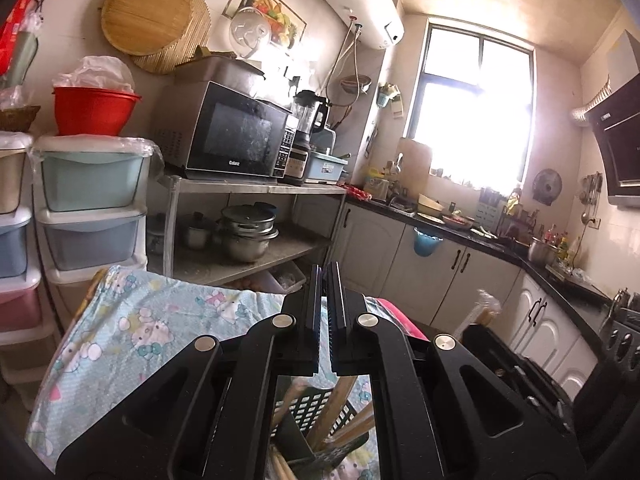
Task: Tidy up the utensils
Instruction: 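Lift both held chopsticks upright above the green caddy, then lower the left tool's chopstick into the caddy and open it while the right tool releases its pair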
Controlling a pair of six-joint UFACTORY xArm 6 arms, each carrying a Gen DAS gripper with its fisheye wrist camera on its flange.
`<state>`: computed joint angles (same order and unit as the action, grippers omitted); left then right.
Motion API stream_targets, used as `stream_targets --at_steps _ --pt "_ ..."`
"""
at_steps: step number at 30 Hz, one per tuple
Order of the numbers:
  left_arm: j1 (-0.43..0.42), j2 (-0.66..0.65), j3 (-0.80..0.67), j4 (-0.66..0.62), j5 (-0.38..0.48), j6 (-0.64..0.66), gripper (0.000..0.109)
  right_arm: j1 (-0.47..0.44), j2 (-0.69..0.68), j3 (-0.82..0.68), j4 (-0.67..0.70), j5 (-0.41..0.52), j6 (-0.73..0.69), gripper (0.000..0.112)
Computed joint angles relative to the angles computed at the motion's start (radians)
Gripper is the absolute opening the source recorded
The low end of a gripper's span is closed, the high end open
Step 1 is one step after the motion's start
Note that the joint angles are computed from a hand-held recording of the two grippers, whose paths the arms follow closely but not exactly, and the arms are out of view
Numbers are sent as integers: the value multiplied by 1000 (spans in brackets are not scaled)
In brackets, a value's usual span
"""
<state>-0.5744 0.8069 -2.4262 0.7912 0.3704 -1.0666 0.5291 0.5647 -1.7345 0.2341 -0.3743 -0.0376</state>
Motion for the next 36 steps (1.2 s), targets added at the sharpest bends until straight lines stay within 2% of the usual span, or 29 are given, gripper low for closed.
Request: stream_targets --at_steps 5,11,16,20,24,29,31,36 --pt "1 -14 51 -10 -20 4 1 -15 3 25 -56 -14 82 9" --pt "7 -78 169 22 -45 -57 1 -17 -17 78 -43 -9 97 11" --pt "11 -146 275 71 -71 -125 1 -7 -23 96 -5 -44 66 9" --pt "9 -188 336 102 -82 -160 2 12 -7 61 77 -78 -21 9" --pt "4 -248 423 154 -94 -220 12 31 21 15 189 -120 -141 8" --pt "-8 -315 520 210 -102 -277 16 27 60 -46 229 -113 -163 8" --pt "-12 -344 563 233 -107 -300 26 28 76 -69 253 -113 -179 8" --pt "-28 -415 678 301 -105 -366 35 31 118 -140 312 -104 -200 8"
